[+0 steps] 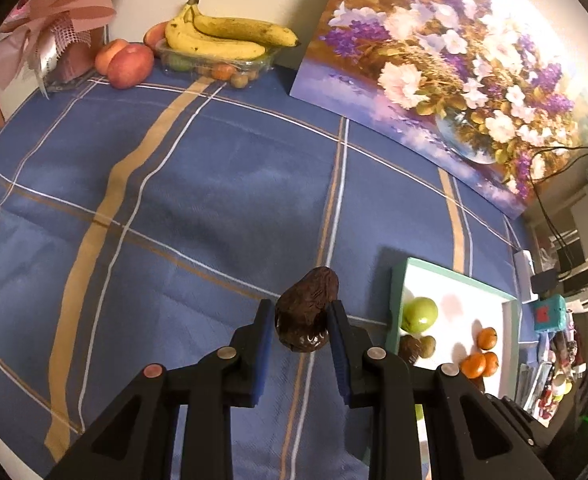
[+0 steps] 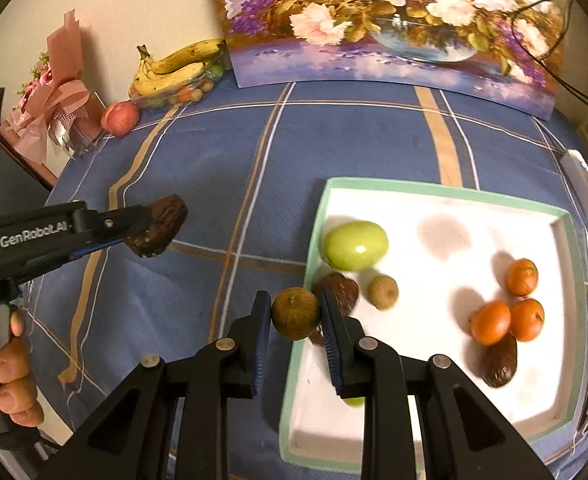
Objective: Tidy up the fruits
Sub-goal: 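Carry the kiwi with the right tool while the left tool carries the date over the tray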
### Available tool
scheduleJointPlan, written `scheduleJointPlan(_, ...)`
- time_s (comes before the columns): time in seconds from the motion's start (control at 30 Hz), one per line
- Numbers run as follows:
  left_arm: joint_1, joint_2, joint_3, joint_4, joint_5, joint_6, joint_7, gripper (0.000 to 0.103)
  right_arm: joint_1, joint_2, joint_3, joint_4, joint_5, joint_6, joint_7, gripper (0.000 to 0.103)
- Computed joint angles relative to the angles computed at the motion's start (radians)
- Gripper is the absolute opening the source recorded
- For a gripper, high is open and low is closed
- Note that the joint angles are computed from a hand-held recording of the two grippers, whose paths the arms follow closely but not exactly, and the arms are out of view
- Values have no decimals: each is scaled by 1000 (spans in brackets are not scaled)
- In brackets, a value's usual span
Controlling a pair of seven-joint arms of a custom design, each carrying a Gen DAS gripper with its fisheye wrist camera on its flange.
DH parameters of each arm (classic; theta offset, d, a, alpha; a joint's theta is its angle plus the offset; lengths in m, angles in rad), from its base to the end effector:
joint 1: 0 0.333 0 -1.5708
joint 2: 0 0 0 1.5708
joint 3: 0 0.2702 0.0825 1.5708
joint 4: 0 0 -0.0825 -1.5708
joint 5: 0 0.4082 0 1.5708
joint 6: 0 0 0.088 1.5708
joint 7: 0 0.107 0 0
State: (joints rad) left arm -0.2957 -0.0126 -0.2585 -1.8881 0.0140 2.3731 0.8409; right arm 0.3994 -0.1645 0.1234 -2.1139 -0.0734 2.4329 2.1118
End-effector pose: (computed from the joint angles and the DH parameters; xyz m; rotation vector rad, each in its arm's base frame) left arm 0.5284 -0.3275 0.5082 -2.2645 1.9141 -0.7416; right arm 0.4970 0.2886 0.4843 -1.9243 1.8691 -0.2718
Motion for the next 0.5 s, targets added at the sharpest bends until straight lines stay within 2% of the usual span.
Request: scheduleJointPlan(0.5, -29, -80, -40, -68, 44, -2, -34, 29, 0, -166, -9, -159, 2, -13, 20, 26)
